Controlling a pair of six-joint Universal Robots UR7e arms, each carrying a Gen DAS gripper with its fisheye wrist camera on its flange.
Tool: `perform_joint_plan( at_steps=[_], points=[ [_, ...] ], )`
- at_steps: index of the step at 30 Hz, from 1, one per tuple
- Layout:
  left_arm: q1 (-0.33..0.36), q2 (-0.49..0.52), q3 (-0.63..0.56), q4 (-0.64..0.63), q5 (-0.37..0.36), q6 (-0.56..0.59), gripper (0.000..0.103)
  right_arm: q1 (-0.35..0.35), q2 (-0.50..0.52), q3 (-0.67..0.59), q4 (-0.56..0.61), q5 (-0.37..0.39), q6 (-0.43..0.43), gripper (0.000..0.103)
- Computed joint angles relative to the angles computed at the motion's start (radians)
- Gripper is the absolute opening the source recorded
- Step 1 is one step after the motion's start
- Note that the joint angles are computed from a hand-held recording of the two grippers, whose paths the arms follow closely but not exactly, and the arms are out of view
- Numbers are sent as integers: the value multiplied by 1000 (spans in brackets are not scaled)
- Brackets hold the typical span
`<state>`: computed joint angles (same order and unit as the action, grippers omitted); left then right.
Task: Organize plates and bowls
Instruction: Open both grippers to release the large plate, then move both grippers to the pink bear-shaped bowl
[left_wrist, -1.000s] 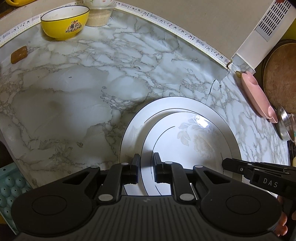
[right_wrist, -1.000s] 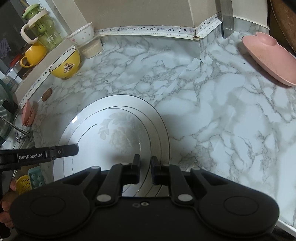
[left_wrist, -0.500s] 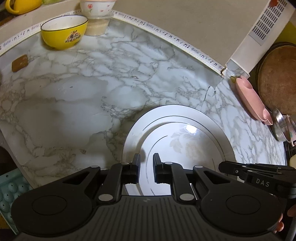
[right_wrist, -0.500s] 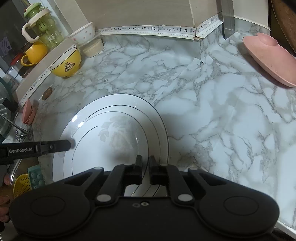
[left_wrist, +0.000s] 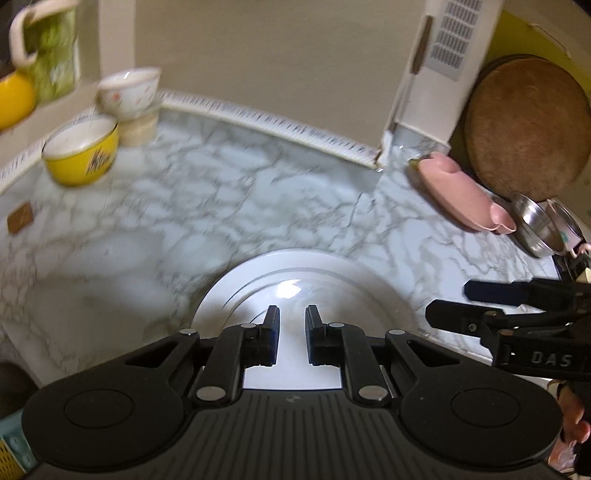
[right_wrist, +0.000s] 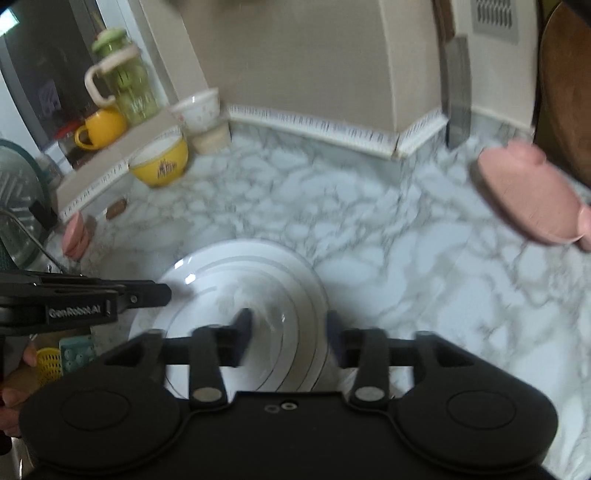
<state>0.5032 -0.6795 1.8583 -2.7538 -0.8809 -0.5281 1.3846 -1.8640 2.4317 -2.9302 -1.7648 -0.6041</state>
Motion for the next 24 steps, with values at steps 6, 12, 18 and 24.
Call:
perform_joint_plan(
  at_steps=[6,12,18,24],
  points=[
    [-20,40,-54,-29,-11,79,14,-4,-52,1,-52,-3,-24,75],
    [-35,100,-134,-56,-21,167,30,-27,-95,8,-119,-23,-36,82],
    [-47,192,-253,-99,-7,259,67,-82,-113,-1,-182,-15,-64,92],
    [-25,321,-449,-59,-48,336,77,-154,-84,-44,-225,-15,-58,99]
  ],
)
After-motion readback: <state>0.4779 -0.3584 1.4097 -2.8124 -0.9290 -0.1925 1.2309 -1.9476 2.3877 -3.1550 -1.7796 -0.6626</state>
